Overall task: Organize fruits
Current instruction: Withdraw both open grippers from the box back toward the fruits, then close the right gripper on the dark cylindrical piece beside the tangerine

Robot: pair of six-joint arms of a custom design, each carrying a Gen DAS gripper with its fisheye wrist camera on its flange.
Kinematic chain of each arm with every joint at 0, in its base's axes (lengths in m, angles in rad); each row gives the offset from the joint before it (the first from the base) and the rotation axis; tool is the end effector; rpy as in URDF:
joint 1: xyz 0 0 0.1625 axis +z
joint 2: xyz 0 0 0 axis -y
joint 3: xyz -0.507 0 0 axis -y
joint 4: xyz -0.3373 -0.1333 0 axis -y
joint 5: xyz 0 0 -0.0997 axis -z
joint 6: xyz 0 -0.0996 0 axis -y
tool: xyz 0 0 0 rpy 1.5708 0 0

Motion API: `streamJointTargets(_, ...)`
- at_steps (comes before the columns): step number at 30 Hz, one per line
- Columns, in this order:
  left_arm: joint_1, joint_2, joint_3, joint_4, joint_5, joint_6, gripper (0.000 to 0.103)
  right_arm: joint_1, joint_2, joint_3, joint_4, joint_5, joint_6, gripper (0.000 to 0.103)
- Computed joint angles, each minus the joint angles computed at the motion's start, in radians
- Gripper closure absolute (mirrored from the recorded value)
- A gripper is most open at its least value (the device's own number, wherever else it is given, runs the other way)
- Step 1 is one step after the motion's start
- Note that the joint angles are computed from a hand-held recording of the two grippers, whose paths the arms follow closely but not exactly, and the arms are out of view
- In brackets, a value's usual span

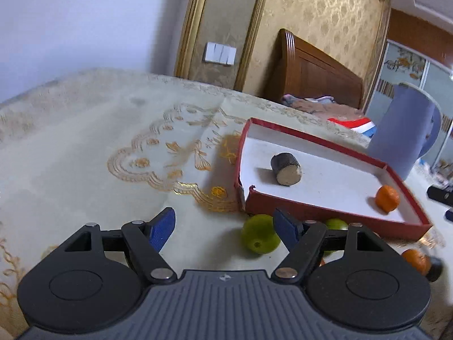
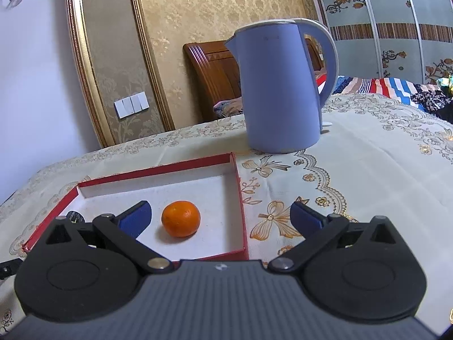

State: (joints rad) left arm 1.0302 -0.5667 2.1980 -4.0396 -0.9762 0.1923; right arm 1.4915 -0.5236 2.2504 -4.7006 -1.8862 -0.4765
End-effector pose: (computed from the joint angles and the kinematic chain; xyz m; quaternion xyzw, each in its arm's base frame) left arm -0.1134 -0.5564 0.1169 0.2018 0.8582 -0.4293 0.1962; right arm 0.0627 -0.5032 0.1653 0.0495 -0.7596 0.5800 0.2902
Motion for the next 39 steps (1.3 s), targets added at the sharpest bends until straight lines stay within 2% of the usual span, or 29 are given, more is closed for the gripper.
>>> streamJointTargets(5, -0.013, 0.022, 0.017, -0.065, -0.009, 0.066, 0.027, -0.001, -0.007, 0.004, 0.023, -0.004, 0.010, 0.000)
streamJointTargets(7, -0.026, 0.036, 0.017, -0.082, 0.008, 0.108, 0.027, -0.001, -0.010, 0.004, 0.031, -0.003, 0.015, 0.000)
streamJointTargets(11, -0.045, 0.042, -0.010, 0.002, 0.092, 0.126, 0.027, 0.000, -0.007, 0.007, 0.023, 0.001, 0.012, 0.000)
streamJointTargets(20, -0.045, 0.039, -0.053, 0.142, 0.145, 0.108, 0.027, -0.001, -0.009, 0.009, 0.032, 0.002, 0.013, 0.000)
streamJointTargets(26, -0.042, 0.034, -0.040, 0.132, 0.129, 0.114, 0.027, -0.001, -0.012, 0.008, 0.043, -0.001, 0.018, 0.000)
streamJointTargets(28, -0.043, 0.036, -0.036, 0.114, 0.137, 0.109, 0.033, 0.000, -0.011, 0.007, 0.042, -0.004, 0.017, 0.000)
streamJointTargets(30, -0.039, 0.030, -0.026, 0.108, 0.115, 0.109, 0.038, 0.000, -0.011, 0.008, 0.042, -0.005, 0.017, 0.000)
streamJointTargets(33, -0.033, 0.021, -0.015, 0.105, 0.083, 0.113, 0.038, 0.001, -0.010, 0.006, 0.042, -0.008, 0.014, 0.000)
streamJointTargets(39, -0.033, 0.021, -0.018, 0.109, 0.086, 0.113, 0.038, 0.001, -0.012, 0.031, 0.017, -0.014, -0.004, 0.000)
